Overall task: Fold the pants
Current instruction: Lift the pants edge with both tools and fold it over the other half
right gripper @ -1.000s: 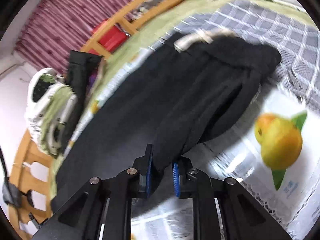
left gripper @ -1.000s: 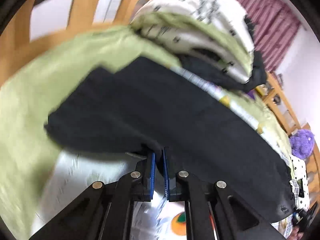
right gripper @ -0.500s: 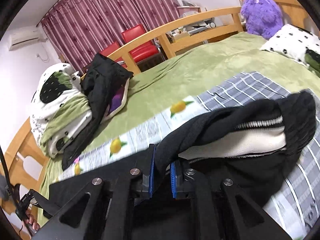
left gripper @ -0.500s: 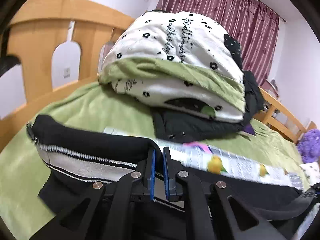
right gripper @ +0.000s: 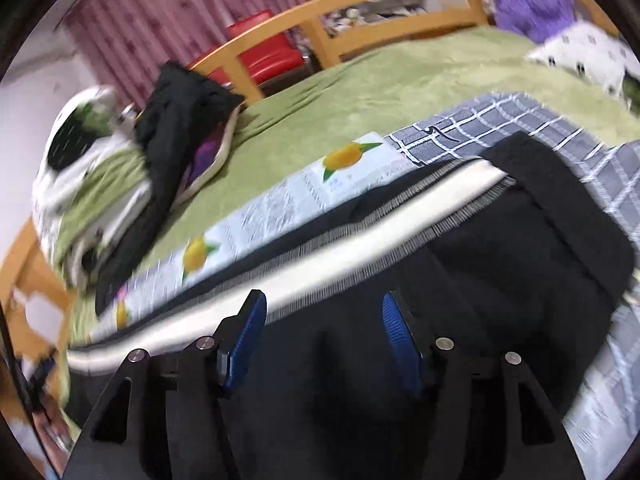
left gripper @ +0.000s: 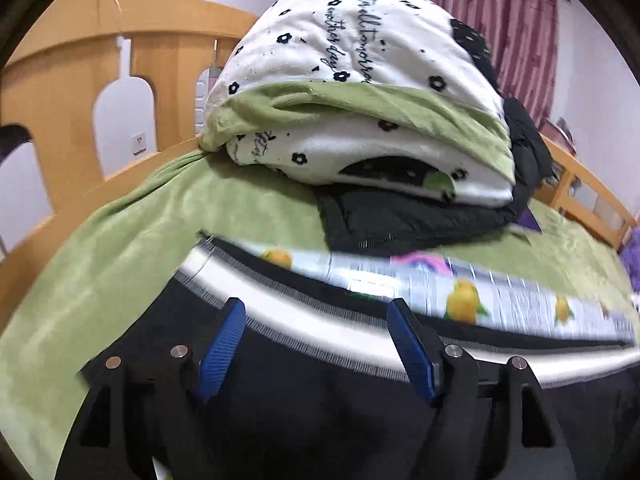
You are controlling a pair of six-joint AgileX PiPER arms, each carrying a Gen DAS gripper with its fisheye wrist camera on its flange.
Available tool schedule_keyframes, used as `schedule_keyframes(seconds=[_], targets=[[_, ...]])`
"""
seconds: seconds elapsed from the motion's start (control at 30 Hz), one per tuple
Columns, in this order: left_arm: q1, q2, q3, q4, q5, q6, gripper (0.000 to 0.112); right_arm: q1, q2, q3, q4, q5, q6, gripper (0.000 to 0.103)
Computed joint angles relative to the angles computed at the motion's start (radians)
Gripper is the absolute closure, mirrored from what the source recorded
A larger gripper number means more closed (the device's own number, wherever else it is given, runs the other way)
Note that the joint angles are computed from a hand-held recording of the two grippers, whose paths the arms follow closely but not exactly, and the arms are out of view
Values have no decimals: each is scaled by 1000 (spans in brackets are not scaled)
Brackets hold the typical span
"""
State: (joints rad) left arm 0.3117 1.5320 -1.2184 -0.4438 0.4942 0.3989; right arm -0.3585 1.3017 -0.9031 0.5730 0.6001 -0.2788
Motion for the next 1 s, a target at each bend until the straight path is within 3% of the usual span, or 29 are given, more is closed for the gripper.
schedule_keyframes(seconds=[0.17, 0.27, 0.37, 0.5, 0.63, 0.77, 0.8, 0.83, 0.87, 0.9, 1.0], targets=[[251, -134, 182, -248, 312, 317, 41, -152, -261, 212, 34, 162, -145, 42], [453, -168, 323, -419, 440, 511, 41, -342, -369, 342, 127, 269, -292, 41], [537, -117, 360, -440, 510, 554, 42, -535, -356, 422, 233, 382, -453, 41], [543, -35, 308, -473, 539, 546, 42, -590, -265, 438, 363, 400, -531, 41], [493, 61, 239, -506, 480, 452, 43, -449, -115, 393, 479, 247, -510, 41], [414, 128, 179, -536, 390, 383, 52, -319, 31, 326, 630, 105, -539, 54], [401, 144, 164, -545, 379, 358, 57, -296, 53, 310, 644, 84, -530, 59], [391, 157, 153, -550, 368, 334, 71, -286, 83, 294, 673, 74, -542, 62], [379, 174, 135, -535, 353, 285, 80, -268, 113, 279, 693, 49, -541, 77], [372, 191, 115, -525, 356, 254, 95, -268, 142, 274, 743, 52, -580, 81], [381, 190, 89, -517, 407, 200, 99, -255, 113, 259, 674, 41, -487, 89]])
